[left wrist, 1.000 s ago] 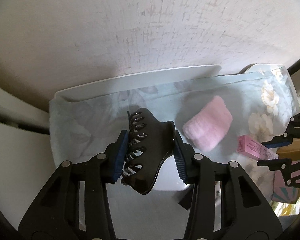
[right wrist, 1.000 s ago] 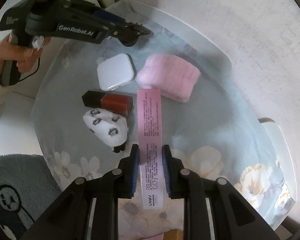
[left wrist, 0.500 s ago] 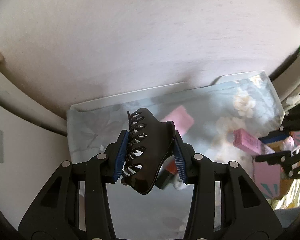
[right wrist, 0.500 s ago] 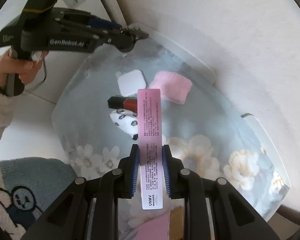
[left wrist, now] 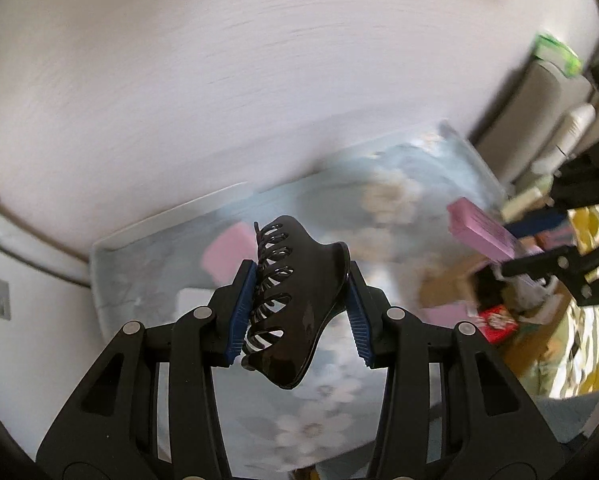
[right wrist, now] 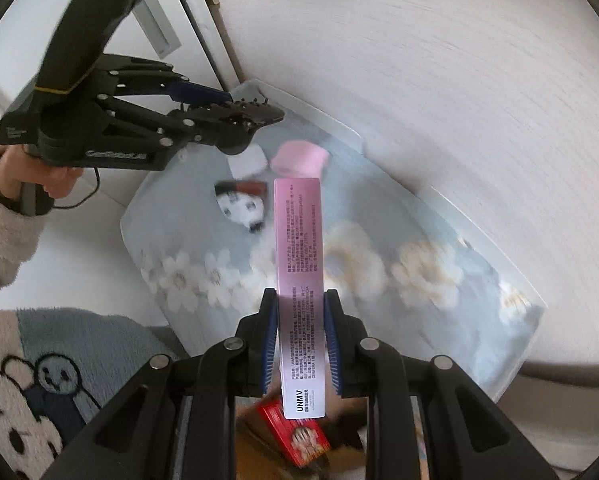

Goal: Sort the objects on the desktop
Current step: 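Carry the hair clip and pink strip into the cardboard box and release both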

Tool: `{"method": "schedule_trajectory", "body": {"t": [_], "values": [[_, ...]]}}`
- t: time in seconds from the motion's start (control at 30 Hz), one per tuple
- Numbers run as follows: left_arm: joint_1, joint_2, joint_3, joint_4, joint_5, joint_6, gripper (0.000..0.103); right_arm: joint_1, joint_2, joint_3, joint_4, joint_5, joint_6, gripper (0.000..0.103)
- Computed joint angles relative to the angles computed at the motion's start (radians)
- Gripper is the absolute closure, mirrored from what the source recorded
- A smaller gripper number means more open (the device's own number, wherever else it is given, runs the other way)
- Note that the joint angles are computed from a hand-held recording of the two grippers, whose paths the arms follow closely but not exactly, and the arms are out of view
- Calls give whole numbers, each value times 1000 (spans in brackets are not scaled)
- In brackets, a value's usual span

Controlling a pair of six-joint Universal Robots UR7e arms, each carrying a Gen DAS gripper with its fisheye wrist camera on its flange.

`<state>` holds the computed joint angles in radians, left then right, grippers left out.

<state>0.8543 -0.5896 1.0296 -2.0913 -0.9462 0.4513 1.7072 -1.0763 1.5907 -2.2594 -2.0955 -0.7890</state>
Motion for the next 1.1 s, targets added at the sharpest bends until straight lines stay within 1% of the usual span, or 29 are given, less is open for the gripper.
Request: {"method": "schedule_trajectory", "body": {"t": [0.03, 0.17, 0.37, 0.5, 0.7, 0.8, 0.87, 1.07, 1.1], "values": [[-11, -9, 28, -12, -10, 4, 63, -7, -18, 9, 3, -2, -1, 82], [-57, -48, 140, -41, -90, 16, 63, -50, -94, 53, 12, -1, 16, 82], [-131, -84, 297, -98, -161, 13, 63, -113, -190, 101, 23, 18, 10, 82], [-157, -87, 365, -114, -197, -6, 63, -152, -240, 124, 43, 21, -4, 82], [-179, -80, 453, -135, -189, -31, 63, -200, -301, 172, 40, -16, -71, 82], [-185, -74, 474, -135, -185, -48, 63, -225, -324, 190, 31, -32, -99, 82], [-193, -64, 488, -147, -176, -55, 63, -241, -336, 195, 39, -32, -109, 82], [-202, -53, 508, -170, -153, -68, 63, -263, -357, 207, 44, -28, -146, 82], [-205, -56, 510, -168, -152, -74, 63, -264, -365, 203, 68, -27, -139, 82]]}}
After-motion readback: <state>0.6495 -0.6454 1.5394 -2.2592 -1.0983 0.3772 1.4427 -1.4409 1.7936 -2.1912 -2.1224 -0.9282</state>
